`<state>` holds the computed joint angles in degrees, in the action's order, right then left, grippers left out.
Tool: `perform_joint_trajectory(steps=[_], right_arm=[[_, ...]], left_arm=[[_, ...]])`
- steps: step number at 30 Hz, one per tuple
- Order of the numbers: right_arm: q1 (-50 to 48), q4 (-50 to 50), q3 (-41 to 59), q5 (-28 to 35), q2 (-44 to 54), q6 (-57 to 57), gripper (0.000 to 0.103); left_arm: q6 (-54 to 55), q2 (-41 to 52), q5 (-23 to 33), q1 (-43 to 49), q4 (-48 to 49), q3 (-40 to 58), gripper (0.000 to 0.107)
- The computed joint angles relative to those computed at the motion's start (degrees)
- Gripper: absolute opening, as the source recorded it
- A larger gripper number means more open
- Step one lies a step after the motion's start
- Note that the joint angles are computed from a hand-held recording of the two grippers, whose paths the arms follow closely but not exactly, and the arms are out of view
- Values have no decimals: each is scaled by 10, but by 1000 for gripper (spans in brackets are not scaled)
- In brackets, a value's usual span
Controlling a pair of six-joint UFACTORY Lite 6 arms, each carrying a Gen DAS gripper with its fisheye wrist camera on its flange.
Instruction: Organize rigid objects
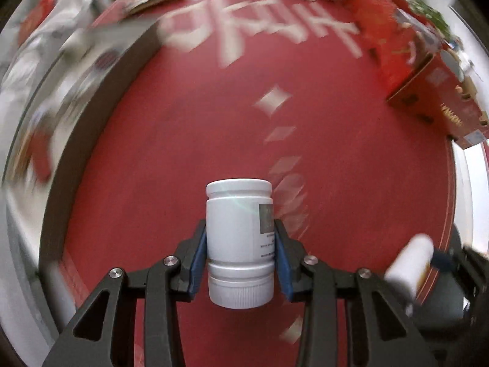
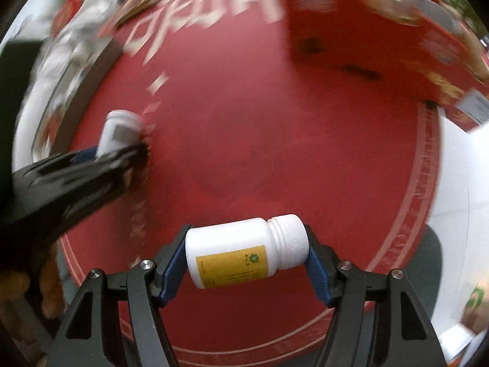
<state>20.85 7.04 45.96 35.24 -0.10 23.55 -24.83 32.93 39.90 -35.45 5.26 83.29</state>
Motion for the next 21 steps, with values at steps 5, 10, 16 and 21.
perform_joint_trajectory(steps=[5,10,16,21], right_arm=[[92,-108,34,17,48,108,72],[139,-153,54,21,93,156,95],[146,-156,49,5,105,172,103],[139,-158,43,-2,104,172,103]], left_arm=[[-103,-113,-39,-3,83,-153,72],[-85,-133,-74,37,31,-201,103],[-86,-158,-91,28,49,-228,103],[-86,-133,-92,18,55,-198,103]])
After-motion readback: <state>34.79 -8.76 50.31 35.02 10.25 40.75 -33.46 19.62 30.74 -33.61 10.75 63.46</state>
